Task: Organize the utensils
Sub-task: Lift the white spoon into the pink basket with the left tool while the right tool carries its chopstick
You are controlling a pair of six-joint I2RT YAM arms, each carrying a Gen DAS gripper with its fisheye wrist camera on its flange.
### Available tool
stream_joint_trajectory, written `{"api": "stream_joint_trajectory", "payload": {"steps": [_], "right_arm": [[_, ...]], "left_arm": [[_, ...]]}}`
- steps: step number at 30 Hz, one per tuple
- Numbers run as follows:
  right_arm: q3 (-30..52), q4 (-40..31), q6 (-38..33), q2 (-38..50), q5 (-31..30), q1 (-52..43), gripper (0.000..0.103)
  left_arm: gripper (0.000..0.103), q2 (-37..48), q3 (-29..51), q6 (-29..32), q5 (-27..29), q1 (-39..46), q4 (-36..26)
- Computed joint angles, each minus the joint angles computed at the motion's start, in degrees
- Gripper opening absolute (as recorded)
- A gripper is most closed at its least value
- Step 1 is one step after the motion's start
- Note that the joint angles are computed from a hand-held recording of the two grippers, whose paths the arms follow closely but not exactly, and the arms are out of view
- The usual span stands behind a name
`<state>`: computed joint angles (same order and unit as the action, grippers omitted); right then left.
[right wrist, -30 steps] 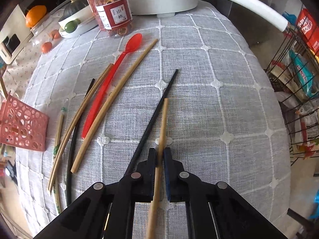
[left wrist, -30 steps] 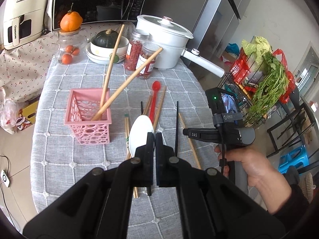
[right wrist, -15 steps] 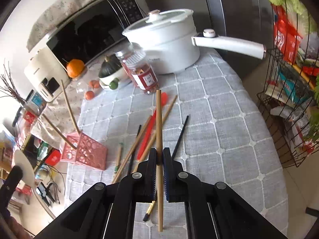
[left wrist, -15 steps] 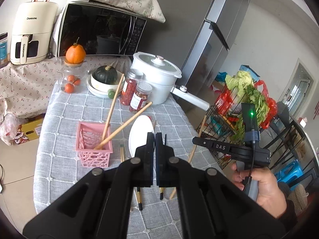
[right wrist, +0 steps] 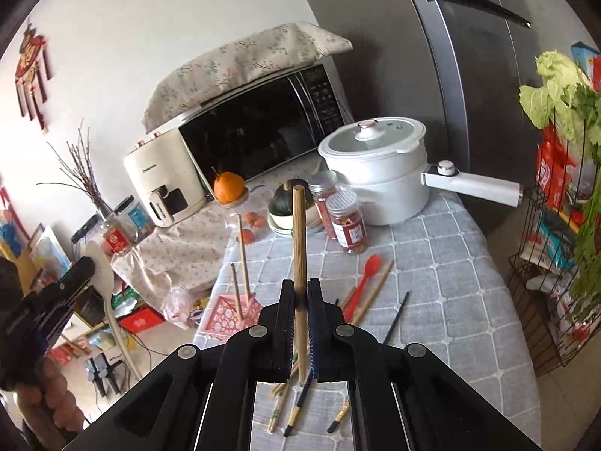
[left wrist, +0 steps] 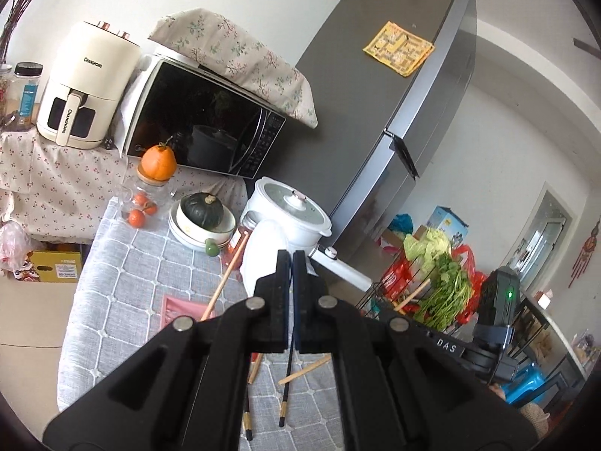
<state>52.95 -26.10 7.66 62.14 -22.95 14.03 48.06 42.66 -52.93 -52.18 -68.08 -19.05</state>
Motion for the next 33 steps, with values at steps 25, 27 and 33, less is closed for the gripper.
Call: {"api": "stream_joint_trajectory", "payload": {"steps": [25, 27, 33], "right_arm": [[-1.5, 6.0, 5.4, 3.1, 2.4, 4.7, 0.006], [-1.3, 6.1, 5.3, 3.5, 3.5, 5.7, 0.006], [-0.8, 5.8, 4.9, 4.8, 3.9, 6.5, 0.006]], "left_arm": [[0.002, 19.3, -10.2, 16.0, 23.2, 31.7, 33.0], [0.002, 19.7, -10.6, 16.2, 23.6, 32.3, 33.1], [0.002, 20.4, -10.7, 16.2, 24.0, 32.9, 31.5]]}}
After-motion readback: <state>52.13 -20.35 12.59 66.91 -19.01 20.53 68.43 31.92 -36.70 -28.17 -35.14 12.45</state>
